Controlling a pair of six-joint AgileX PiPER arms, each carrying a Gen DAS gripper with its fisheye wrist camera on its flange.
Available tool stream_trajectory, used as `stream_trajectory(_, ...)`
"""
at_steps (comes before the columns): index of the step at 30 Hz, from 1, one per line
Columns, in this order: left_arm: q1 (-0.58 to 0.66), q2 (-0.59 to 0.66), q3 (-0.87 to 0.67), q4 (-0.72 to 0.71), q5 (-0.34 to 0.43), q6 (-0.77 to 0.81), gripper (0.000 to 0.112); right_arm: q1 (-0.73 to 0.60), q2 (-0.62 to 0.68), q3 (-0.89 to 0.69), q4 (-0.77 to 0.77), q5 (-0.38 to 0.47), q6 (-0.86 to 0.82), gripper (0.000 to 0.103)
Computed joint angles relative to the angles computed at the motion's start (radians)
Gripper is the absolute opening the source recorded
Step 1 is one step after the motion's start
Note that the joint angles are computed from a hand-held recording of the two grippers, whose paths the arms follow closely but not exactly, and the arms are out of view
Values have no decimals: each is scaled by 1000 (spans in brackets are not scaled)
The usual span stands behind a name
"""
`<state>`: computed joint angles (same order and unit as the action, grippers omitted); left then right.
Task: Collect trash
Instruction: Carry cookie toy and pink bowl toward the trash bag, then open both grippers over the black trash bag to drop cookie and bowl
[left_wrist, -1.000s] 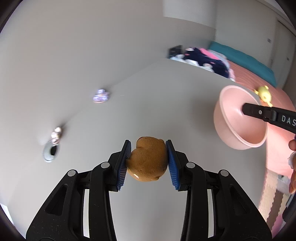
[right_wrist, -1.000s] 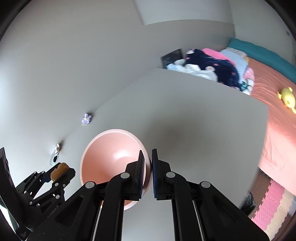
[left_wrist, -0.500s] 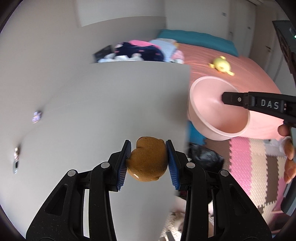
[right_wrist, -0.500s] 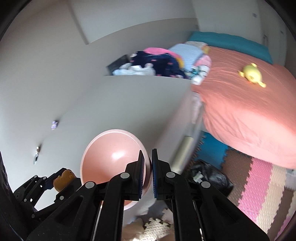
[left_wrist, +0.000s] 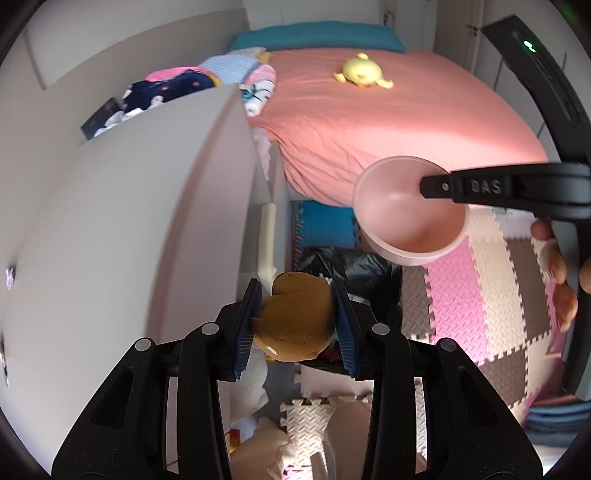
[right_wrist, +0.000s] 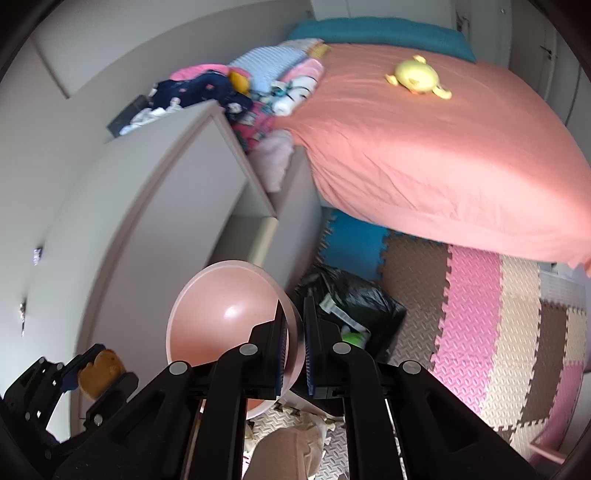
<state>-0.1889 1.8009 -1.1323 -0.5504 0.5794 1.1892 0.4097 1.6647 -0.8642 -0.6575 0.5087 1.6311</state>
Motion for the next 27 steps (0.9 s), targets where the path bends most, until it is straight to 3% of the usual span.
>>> stream_trajectory(1, -13, 1, 7, 16, -11, -19, 40, -16, 2, 12, 4, -18, -4, 11)
stream_trajectory(2, -22, 11, 0, 37, -7, -40, 44, -31, 6, 25, 5, -48, 3, 22)
stream_trajectory(3, -29, 10, 4, 54, -8, -59, 74, -41, 0, 42, 2, -68, 11, 64)
stream_trajectory(4, -41, 3, 27, 50, -47, -60, 96, -53, 3, 50, -1, -84, 24, 99)
stream_trajectory(7, -59, -34, 101, 4, -158, -7, 97, -43, 3, 62, -117, -42, 162, 100)
stream_trajectory(14, -57, 6, 50, 70, -131, -85, 97, -40, -15, 86, -171, -19, 241, 100)
stream_trajectory(27, 45, 4, -4, -40, -39, 31, 97, 19, 4, -11, -137, 59, 218, 100)
